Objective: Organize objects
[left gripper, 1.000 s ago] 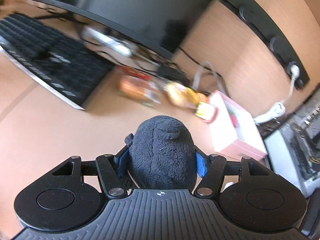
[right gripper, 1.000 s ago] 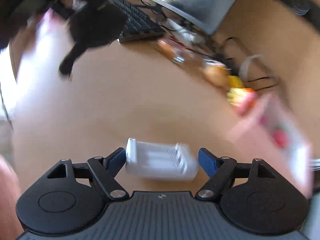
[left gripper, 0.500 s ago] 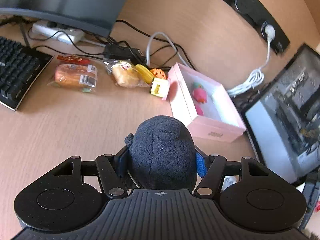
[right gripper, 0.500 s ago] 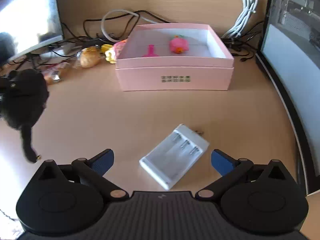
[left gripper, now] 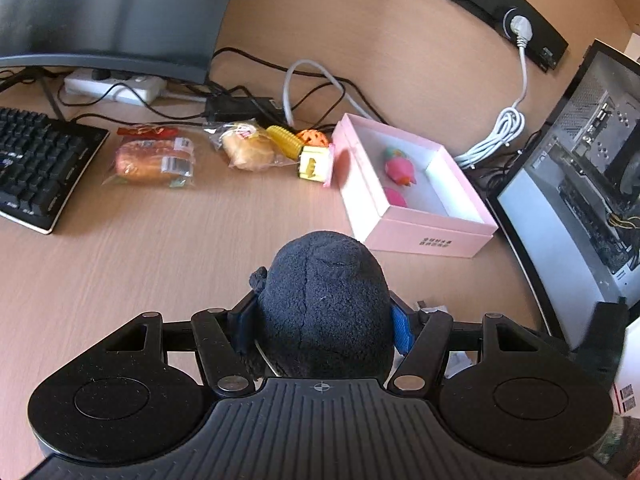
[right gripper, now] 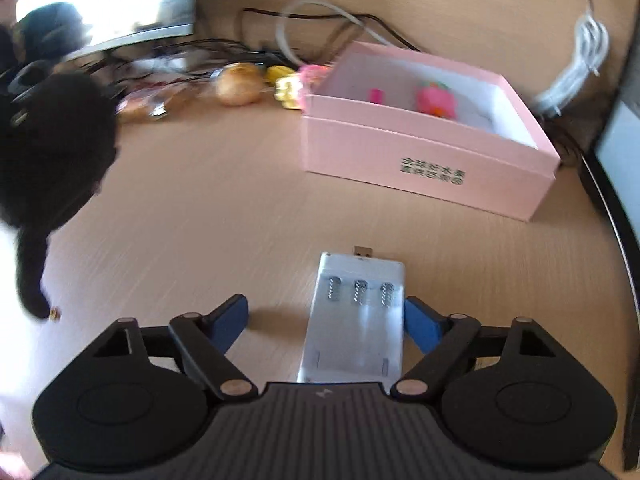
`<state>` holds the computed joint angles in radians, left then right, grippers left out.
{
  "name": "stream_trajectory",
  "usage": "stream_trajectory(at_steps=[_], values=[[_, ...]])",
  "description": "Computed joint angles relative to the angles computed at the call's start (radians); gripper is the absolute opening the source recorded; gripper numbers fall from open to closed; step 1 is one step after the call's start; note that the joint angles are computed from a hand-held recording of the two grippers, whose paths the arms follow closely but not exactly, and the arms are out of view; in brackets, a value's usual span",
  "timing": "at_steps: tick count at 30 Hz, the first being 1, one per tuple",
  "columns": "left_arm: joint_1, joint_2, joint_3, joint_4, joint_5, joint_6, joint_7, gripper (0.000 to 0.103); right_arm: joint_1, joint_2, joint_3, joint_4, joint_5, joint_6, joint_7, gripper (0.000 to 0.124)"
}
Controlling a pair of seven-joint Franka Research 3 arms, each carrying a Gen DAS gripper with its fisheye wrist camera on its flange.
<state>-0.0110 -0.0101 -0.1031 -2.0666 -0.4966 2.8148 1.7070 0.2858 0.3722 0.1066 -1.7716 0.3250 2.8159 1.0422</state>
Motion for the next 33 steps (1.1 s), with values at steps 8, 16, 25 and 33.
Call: stream_trajectory(at_steps=[8,16,25,33], values=[[0.004,-0.019,0.007,-0.024,0.068,-0.042,-0.071,0.068,-0.042,-0.034,0.007,-0.028,0.096,-0.031,-0.075,0.073],[-0.014,-0.027,0.008,-0.015,0.030,-0.131,0.041,0.068,-0.015,-0.017,0.007,0.008,0.042,-0.050,-0.029,0.047],[-0.025,0.046,-0.017,0.111,-0.090,-0.214,0.156,0.068,-0.072,-0.211,0.014,-0.145,0.209,-0.014,-0.157,0.047],[0.000,0.260,-0.111,0.499,-0.137,-0.100,0.166,0.068,-0.084,-0.294,-0.021,-0.179,0.350,0.079,-0.288,0.047]])
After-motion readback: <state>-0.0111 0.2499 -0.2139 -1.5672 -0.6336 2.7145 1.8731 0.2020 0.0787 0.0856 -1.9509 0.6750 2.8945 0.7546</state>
